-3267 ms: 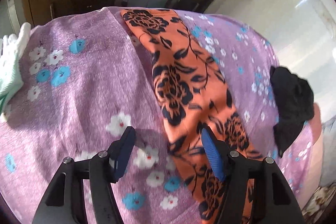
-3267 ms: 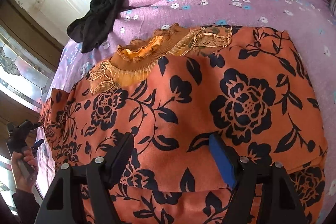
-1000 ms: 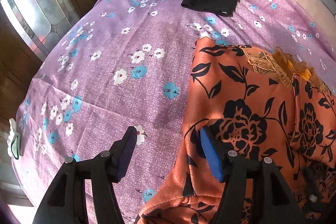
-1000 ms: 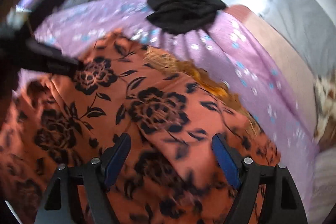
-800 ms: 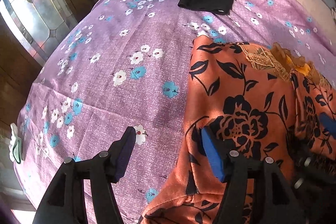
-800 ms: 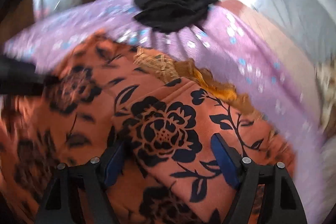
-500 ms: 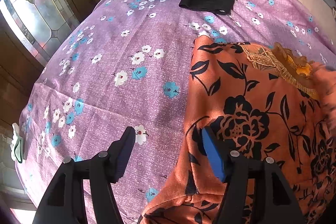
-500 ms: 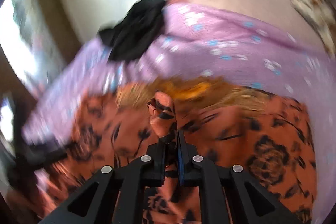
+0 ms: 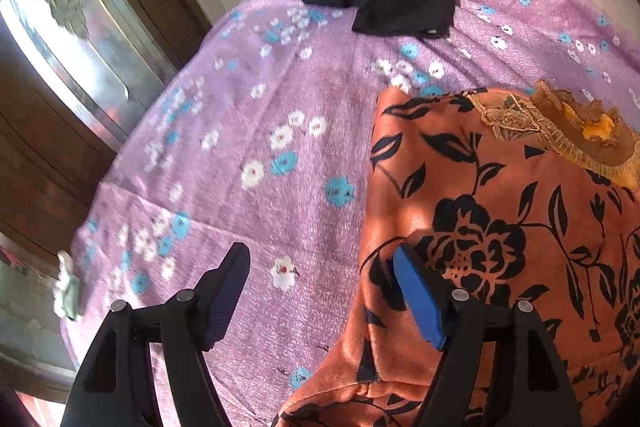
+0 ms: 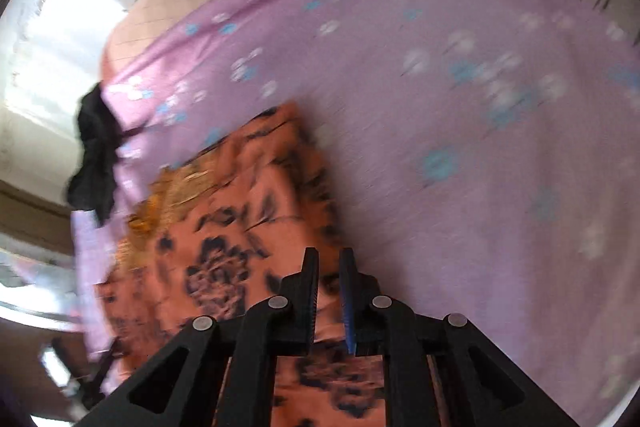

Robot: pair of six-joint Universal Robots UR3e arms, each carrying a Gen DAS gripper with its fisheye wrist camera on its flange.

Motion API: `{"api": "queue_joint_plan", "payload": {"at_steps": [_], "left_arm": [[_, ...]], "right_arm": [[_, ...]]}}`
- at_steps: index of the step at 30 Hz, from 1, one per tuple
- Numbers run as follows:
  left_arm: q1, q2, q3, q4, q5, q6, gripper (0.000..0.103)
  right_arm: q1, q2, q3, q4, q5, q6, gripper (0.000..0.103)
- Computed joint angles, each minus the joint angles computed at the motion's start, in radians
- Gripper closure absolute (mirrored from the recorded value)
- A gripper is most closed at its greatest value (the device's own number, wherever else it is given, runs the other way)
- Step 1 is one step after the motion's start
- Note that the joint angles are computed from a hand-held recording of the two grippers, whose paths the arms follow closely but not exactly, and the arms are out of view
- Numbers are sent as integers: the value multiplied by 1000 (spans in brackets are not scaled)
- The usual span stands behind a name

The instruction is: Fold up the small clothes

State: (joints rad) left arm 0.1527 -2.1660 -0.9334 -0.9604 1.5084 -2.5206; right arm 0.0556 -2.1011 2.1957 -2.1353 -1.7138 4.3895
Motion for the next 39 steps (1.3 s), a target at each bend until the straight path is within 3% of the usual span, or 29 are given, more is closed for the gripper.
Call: {"api": "queue_joint_plan", "payload": {"at_steps": [2,6,8,10,13,15,17,21,24,27,28,30,32,36,38,39], "left_arm": [[-11,50,-92,102,1,3,27],[-22,155,-268,274,-56,19,27],[-25,178,-293,257,-97,33,27],[-49,168,-287,208,-79,67,27],[-80,110,-241,150,-3,92,26],[-62,97,-200,104,-32,79,26],[-45,93,-156,61,-57,53,26],[-28,107,-142,10,-130,43,26],[-49,120,-190,27,-130,83,26],[-80,130,-264,108,-82,113,23],[-80,132,-266,121,-80,111,22],[-65,130,-230,73,-111,101,22],[-44,141,-220,41,-157,90,22],[-64,100,-195,83,-72,64,22],[-66,69,-173,77,-45,60,17],[-63,66,-168,78,-49,56,15]], "right_arm": [[62,21,-56,25,-94,20,90],[119,142,-86,-175,-128,-79,90],[97,225,-72,-331,-60,-151,90],[91,335,-110,-385,-29,-202,90],[86,510,-274,-182,-27,-286,91],[81,507,-266,-174,-17,-250,91],[86,508,-344,-63,-24,-209,89],[170,559,-390,-265,-114,-265,89],[160,640,-364,-492,18,-298,89],[161,751,-374,-540,68,-259,87],[160,754,-348,-599,58,-241,87],[141,711,-354,-536,88,-211,87],[150,667,-347,-504,53,-205,87],[130,509,-260,-350,-94,-140,84],[76,492,-202,-325,-57,-122,78],[31,466,-126,-378,5,-146,78]]}}
